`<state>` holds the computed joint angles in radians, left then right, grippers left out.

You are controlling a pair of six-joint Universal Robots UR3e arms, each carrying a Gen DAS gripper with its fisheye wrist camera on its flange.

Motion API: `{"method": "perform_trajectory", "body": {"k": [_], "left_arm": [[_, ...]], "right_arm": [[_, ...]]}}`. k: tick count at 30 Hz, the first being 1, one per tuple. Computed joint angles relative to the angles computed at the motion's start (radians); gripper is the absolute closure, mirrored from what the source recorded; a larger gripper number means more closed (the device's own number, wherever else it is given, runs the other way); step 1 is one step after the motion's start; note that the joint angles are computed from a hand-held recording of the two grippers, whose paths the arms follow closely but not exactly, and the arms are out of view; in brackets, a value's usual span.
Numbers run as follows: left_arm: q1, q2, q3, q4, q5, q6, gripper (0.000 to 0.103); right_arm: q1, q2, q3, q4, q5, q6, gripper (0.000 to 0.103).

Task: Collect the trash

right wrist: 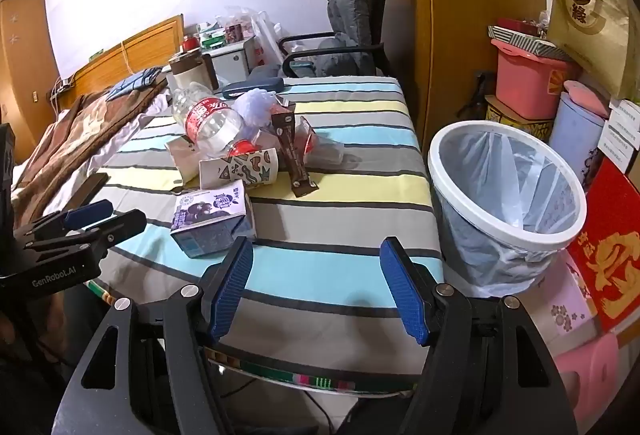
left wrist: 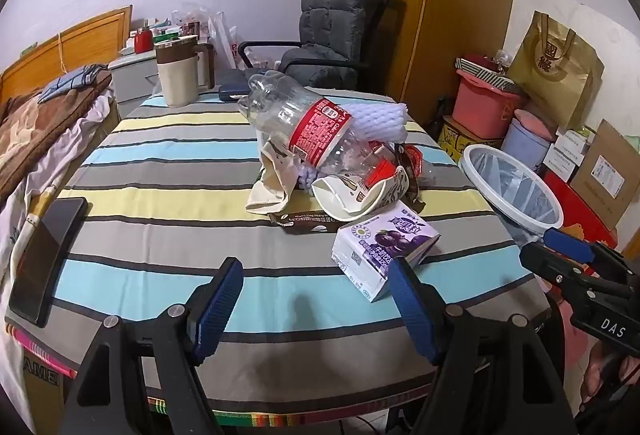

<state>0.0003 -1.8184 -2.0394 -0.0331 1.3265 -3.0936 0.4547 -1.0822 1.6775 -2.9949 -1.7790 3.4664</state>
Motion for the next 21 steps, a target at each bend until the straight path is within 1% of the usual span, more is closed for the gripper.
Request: {"method": "perform_trajectory", "body": {"k": [8,9,12,17,21], "left_arm": [[0.003,-0.003,-0.005,0.011,-0.007,0.008,0.029],[-0.006,0.004,0.000,0.000,0.008,0.002,0.029],[-0.011,-0.002,0.004,0.005,0.012,-0.002,0.029],[0.005,0.019,-0.022,0.017,-0.009,0.006,0.029],[0.005,0.022,-0.024,0.017,-0.008,0.006,0.029]], "right_arm": [[0.004,-0.001,-0.004,0.006,-0.004,0.007,0.035],[0.004,-0.001,-0.004,0.006,-0.003,0.007,0.035],[0.015,0.004,-0.015,0.007,-0.017,0.011,0.035],[0.007,-0.002,-0.006,0.003,-0.012,0.005,0.035],[0.007,-0.003,-0.001,-0.003,-0.012,0.004,0.035]]}}
